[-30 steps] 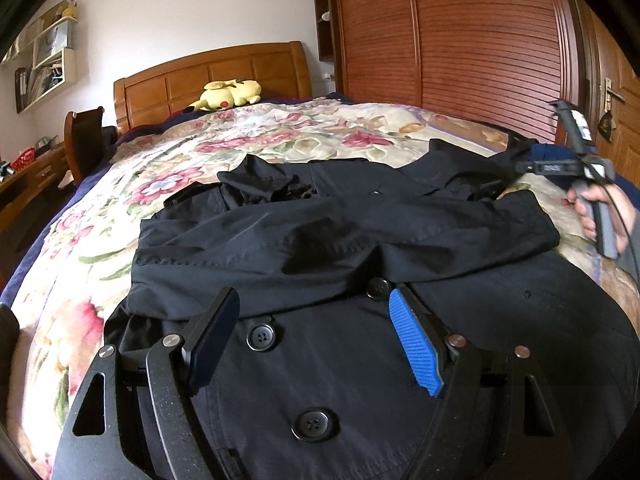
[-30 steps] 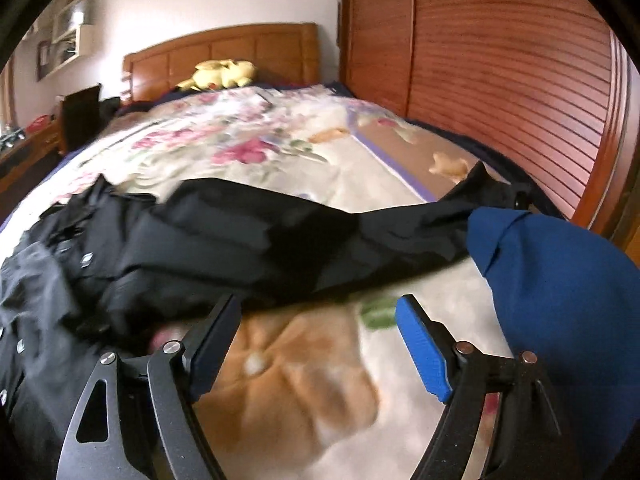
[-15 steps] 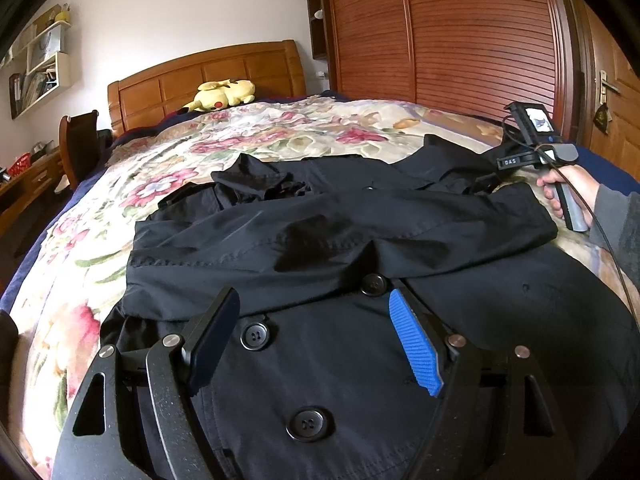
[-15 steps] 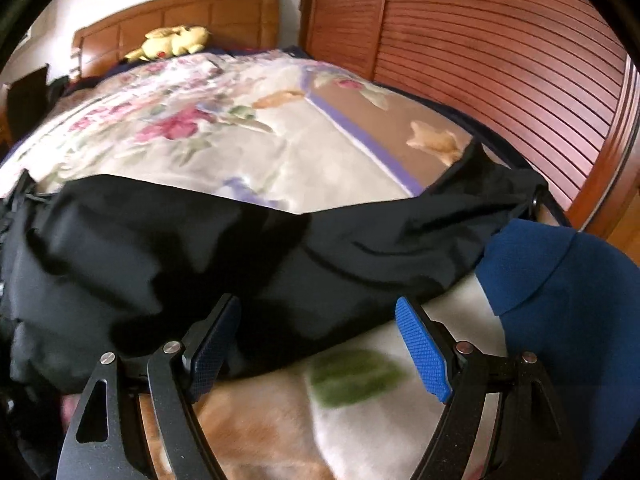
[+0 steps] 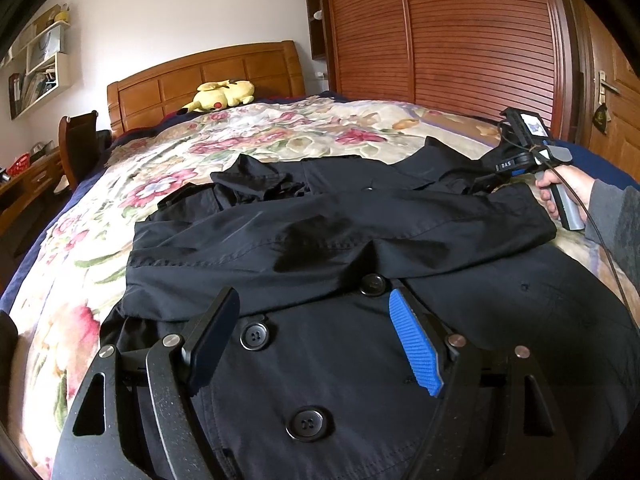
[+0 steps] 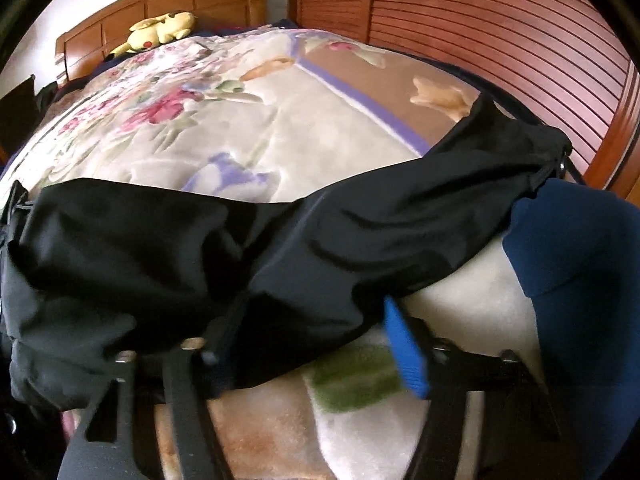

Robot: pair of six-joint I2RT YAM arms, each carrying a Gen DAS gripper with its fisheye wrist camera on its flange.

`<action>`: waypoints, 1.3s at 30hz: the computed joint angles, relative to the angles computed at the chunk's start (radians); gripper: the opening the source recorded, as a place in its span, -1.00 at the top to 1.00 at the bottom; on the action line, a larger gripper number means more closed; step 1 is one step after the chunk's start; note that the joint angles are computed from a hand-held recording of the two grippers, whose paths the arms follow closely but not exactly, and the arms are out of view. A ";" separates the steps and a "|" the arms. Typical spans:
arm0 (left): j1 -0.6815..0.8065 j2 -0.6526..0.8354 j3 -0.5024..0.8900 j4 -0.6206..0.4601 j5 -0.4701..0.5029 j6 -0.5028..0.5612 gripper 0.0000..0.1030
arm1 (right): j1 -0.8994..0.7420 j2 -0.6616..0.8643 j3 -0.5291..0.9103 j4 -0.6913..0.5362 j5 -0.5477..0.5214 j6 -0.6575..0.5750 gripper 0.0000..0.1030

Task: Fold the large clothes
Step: 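Grasp the other coat sleeve cuff with the right gripper, then fold the sleeve across the coat front and open the right gripper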

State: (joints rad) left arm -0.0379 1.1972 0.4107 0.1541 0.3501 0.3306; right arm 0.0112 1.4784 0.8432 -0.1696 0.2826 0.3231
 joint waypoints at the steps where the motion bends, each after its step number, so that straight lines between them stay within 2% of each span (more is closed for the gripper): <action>1: 0.000 -0.001 -0.001 0.001 0.001 0.000 -0.52 | 0.001 -0.006 -0.004 0.002 -0.004 -0.008 0.26; 2: 0.002 -0.001 0.000 0.000 0.002 0.000 -0.52 | 0.009 -0.013 -0.008 -0.004 0.003 -0.010 0.49; 4: 0.005 0.000 0.001 0.000 0.008 -0.001 -0.52 | 0.026 -0.023 -0.007 -0.018 0.010 -0.027 0.75; 7: 0.004 -0.003 0.000 -0.001 0.007 -0.005 -0.52 | 0.093 -0.038 0.009 -0.050 0.104 -0.060 0.82; 16: 0.013 -0.039 -0.015 0.006 0.011 -0.032 -0.52 | 0.349 -0.252 0.032 -0.139 0.309 -0.099 0.83; 20: 0.043 -0.060 -0.022 0.003 0.037 -0.033 -0.52 | 0.524 -0.276 0.062 -0.183 0.431 -0.083 0.83; 25: 0.077 -0.070 -0.020 -0.006 0.067 -0.040 -0.52 | 0.732 -0.258 0.097 -0.213 0.529 -0.049 0.83; 31: 0.102 -0.066 -0.012 -0.009 0.083 -0.047 -0.52 | 0.898 -0.253 0.066 -0.190 0.525 -0.025 0.83; 39: 0.138 -0.082 -0.018 -0.024 0.109 -0.031 -0.52 | 1.002 -0.166 0.036 -0.206 0.456 0.058 0.83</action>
